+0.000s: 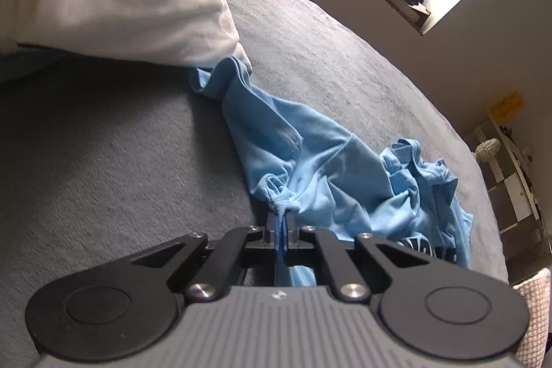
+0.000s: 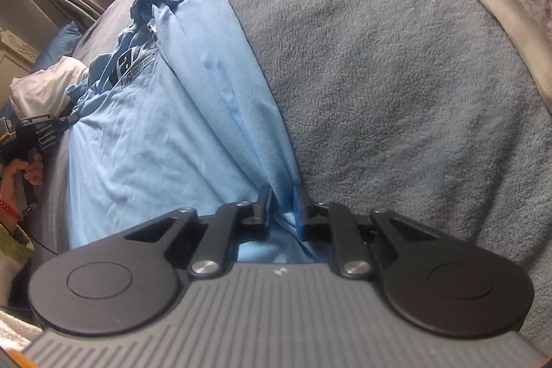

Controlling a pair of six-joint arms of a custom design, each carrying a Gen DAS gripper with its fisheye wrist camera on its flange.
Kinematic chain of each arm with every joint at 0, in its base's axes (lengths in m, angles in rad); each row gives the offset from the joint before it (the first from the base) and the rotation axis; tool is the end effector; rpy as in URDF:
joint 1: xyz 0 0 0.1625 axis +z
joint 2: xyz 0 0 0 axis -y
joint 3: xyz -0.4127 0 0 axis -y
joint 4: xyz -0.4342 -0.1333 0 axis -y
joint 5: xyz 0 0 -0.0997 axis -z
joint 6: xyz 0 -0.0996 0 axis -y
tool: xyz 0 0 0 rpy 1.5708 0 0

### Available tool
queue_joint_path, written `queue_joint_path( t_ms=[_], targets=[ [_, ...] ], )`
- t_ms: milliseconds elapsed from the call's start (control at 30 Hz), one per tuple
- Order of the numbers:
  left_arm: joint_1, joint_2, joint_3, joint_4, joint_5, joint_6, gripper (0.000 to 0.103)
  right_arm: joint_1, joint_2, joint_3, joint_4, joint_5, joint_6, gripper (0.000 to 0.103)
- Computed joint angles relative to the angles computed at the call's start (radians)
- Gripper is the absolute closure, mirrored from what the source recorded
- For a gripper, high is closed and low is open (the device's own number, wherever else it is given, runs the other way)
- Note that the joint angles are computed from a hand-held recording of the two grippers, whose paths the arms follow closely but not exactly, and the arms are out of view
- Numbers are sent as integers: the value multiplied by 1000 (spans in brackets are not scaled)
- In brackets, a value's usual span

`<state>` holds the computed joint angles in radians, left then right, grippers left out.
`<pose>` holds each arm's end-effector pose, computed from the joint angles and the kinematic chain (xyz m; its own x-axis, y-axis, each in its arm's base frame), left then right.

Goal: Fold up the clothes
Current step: 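Open the left gripper and release the shirt hem onto the bed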

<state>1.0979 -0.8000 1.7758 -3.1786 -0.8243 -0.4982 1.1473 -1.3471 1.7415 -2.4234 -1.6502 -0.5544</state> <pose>-0.1192 -0.6742 0.0989 -0.9102 -0.3633 -0.1990 -0.0768 0.6201 -0.7808 -0.1428 -0.6220 0.3531 -0.9544 -0.0549 0.2933 -0.1575 0.9276 -0.3386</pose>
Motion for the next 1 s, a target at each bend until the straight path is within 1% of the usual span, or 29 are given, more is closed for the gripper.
queue_joint_path(
  t_ms=[133, 167, 267, 333, 367, 433, 467, 500, 533, 600, 667, 733, 767, 833, 867, 1000],
  targets=[
    [23, -19, -11, 64, 37, -29, 100, 6, 9, -16, 28, -16, 31, 96],
    [31, -17, -12, 57, 31, -32, 100, 9, 14, -19, 29, -23, 33, 96],
    [42, 5, -15, 21, 26, 13, 99, 15, 26, -27, 29, -42, 38, 97],
    [34, 7, -9, 7, 35, 50, 95, 15, 27, -32, 35, -42, 43, 96],
    [32, -5, 0, 15, 21, 50, 93, 15, 25, -33, 38, -38, 47, 96],
    [27, -42, 29, 39, -3, 32, 82, 15, 18, -31, 31, -31, 48, 95],
    [19, -63, 50, 48, -3, 17, 68, 18, 11, -22, 8, -29, 38, 94],
    [4, -87, 77, 56, 14, 2, 55, 20, 3, -13, -15, -27, 27, 92],
    [-15, -112, 110, 53, 39, 3, 53, 24, -5, 0, -48, -24, 7, 91],
    [-54, -168, 179, 54, 80, 13, 52, 41, -24, 32, -119, -11, -86, 91],
    [-95, -238, 257, 61, 104, 16, 52, 61, -38, 55, -143, 22, -202, 91],
    [-139, -309, 329, 92, 122, 2, 52, 87, -43, 65, -99, 68, -335, 89],
    [-162, -344, 362, 118, 126, -12, 52, 102, -42, 66, -56, 90, -403, 88],
    [-194, -404, 422, 173, 83, -64, 52, 135, -26, 59, 56, 127, -538, 87],
    [-211, -433, 451, 199, 61, -89, 52, 155, -15, 62, 107, 131, -605, 87],
    [-252, -457, 537, 246, -93, -202, 54, 245, 26, 102, 273, 94, -878, 86]
  ],
)
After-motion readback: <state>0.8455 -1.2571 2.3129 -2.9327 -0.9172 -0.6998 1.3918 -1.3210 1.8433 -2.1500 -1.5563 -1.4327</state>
